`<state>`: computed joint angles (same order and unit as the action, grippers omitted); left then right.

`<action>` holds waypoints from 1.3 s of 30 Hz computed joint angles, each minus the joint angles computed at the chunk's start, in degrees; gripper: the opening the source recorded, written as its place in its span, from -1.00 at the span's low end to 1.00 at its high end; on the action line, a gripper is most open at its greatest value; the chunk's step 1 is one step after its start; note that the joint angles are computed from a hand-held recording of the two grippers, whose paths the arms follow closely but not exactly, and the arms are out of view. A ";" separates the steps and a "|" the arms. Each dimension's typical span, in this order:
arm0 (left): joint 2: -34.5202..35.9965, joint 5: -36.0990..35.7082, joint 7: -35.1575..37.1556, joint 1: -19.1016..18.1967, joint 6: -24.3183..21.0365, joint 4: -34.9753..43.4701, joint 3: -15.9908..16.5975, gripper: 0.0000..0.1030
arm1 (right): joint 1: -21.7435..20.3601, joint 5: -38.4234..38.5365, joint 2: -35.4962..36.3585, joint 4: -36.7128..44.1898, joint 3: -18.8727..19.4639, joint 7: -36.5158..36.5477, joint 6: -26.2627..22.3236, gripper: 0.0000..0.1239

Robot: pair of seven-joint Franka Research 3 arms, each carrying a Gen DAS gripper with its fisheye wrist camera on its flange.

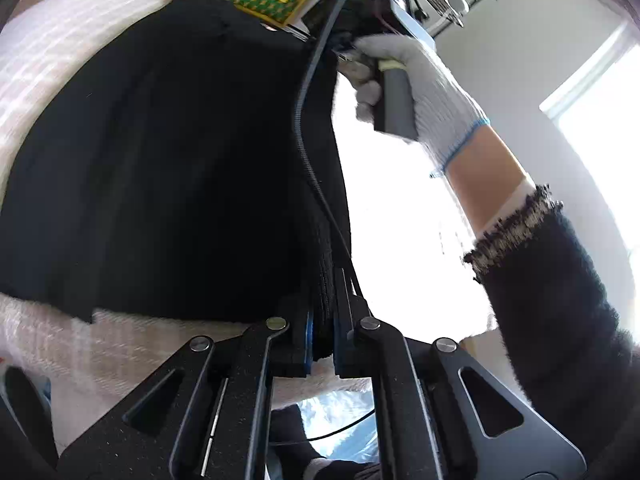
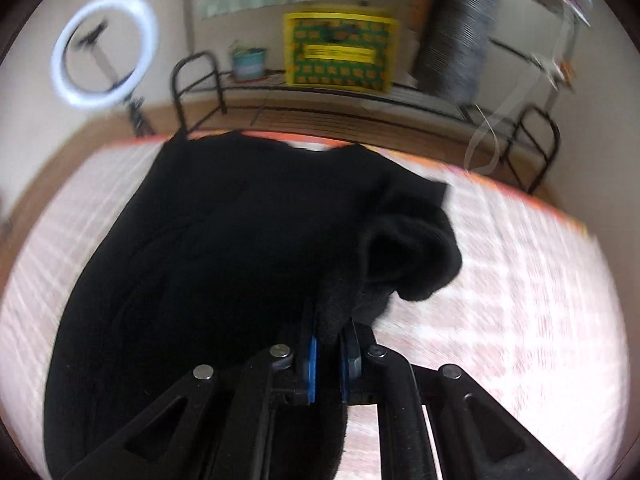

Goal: Fold large clothes

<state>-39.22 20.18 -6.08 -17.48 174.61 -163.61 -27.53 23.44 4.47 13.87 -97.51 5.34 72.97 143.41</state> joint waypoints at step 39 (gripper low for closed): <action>-9.38 -2.85 7.73 -7.78 -14.73 -1.21 6.86 -0.83 | -9.59 36.66 -4.64 -3.57 -0.50 -24.30 -11.73 -0.15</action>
